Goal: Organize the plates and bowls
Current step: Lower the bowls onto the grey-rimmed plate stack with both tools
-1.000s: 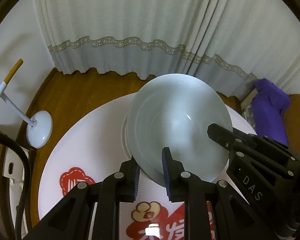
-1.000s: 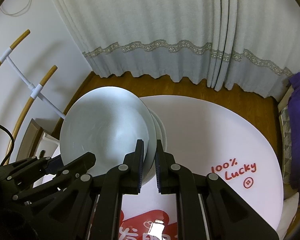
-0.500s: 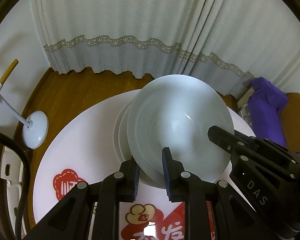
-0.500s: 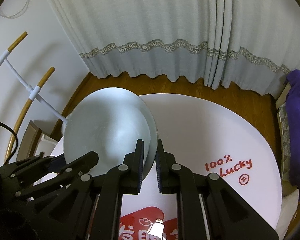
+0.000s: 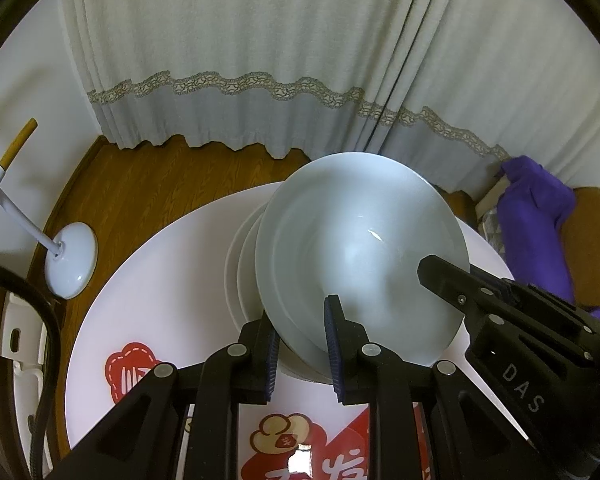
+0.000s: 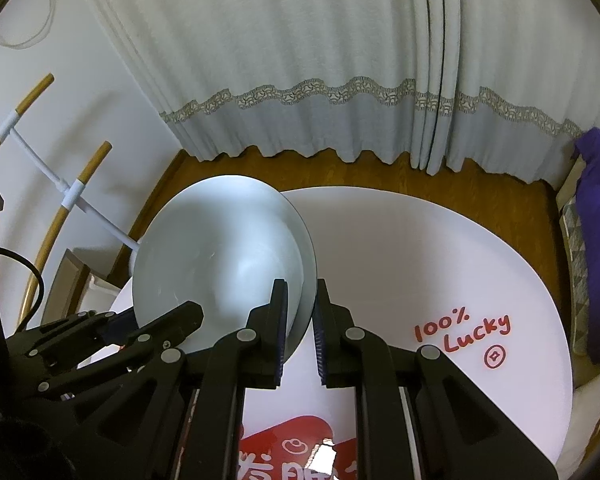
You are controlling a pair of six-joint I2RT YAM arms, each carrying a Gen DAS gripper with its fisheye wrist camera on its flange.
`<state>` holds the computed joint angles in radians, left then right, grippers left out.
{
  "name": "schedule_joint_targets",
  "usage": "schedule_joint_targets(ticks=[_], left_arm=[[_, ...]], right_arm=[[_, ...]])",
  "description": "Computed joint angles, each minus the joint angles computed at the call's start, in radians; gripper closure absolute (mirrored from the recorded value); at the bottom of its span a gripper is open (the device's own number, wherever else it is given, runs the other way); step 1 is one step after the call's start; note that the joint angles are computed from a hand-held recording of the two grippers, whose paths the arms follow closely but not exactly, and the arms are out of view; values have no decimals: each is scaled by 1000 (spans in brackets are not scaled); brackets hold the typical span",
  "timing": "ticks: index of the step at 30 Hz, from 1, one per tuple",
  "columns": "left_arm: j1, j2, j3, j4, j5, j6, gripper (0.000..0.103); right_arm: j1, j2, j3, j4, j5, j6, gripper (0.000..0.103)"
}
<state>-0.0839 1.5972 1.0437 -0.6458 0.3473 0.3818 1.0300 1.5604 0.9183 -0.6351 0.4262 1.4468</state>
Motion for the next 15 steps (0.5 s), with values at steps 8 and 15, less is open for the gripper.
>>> schedule_joint_targets(ticks=[8, 15], left_arm=[[-7, 11, 15, -9, 2, -14, 85], [-12, 15, 22, -9, -6, -17, 85]], right_arm=[[4, -11, -11, 9, 9, 22, 89], [5, -19, -12, -2, 16, 31, 89]])
